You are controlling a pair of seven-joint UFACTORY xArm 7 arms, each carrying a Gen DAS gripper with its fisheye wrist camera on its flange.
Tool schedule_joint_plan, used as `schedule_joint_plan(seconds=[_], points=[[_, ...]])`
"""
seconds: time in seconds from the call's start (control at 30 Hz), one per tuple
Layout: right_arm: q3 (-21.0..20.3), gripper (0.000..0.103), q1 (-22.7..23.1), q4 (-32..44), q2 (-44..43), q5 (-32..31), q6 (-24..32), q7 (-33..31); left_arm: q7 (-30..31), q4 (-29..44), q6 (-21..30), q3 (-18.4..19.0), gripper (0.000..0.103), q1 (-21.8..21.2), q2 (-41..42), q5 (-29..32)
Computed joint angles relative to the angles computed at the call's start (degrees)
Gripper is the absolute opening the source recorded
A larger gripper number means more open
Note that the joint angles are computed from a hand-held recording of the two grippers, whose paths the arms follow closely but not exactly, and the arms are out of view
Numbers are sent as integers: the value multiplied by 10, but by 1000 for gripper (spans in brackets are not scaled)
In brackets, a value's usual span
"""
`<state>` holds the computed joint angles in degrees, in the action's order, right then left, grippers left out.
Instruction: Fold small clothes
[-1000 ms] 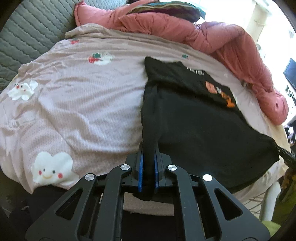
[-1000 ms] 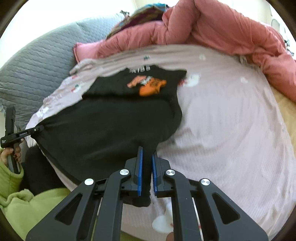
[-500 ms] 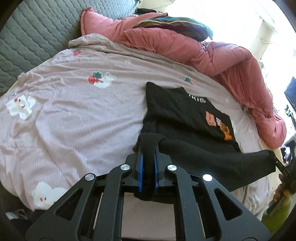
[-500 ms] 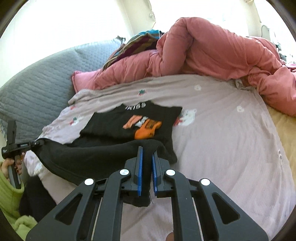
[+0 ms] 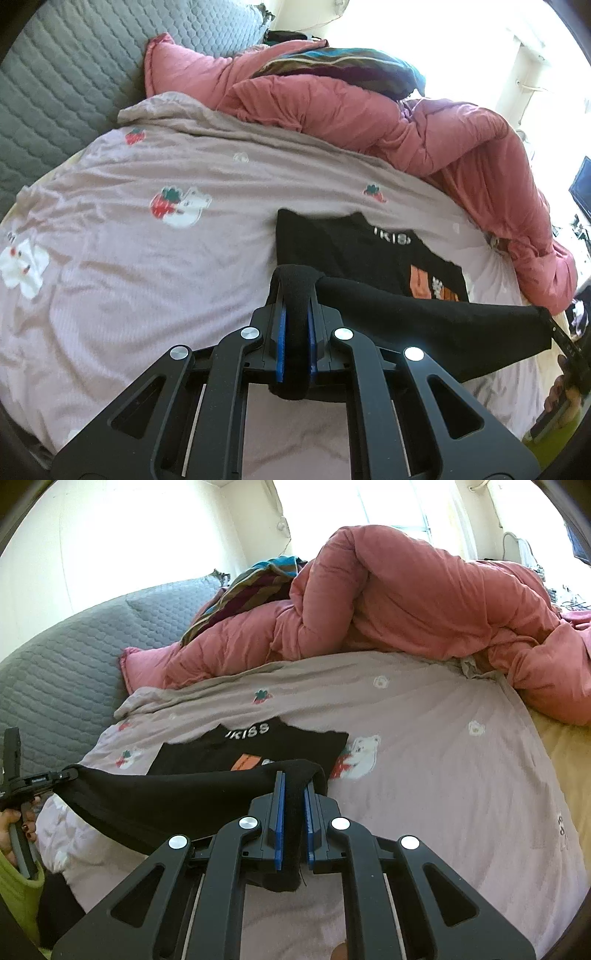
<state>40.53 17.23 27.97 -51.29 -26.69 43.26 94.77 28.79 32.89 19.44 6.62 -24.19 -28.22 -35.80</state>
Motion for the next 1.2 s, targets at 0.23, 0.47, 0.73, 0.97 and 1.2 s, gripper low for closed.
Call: schedule_joint_plan(seconds=[0.23,0.47,0.73,0.97,1.2], points=[[-19,8,-39,-3,16,-24,-31,-3,4,66,-28,-14,3,-10,82,-19],[-30,8,-82,1,39,-47,-60,-2,1,142,-40,-48,3,9,158,-25],[-37,8,-123,3,82,-70,-95,7,13,199,-63,-87,3,46,239,-55],[-41,8,-149,16,153,-103,-110,29,29,214,-95,-127,3,77,300,-95],[-69,8,-141,24,239,-146,-112,79,12,227,-107,-165,5,117,354,-73]])
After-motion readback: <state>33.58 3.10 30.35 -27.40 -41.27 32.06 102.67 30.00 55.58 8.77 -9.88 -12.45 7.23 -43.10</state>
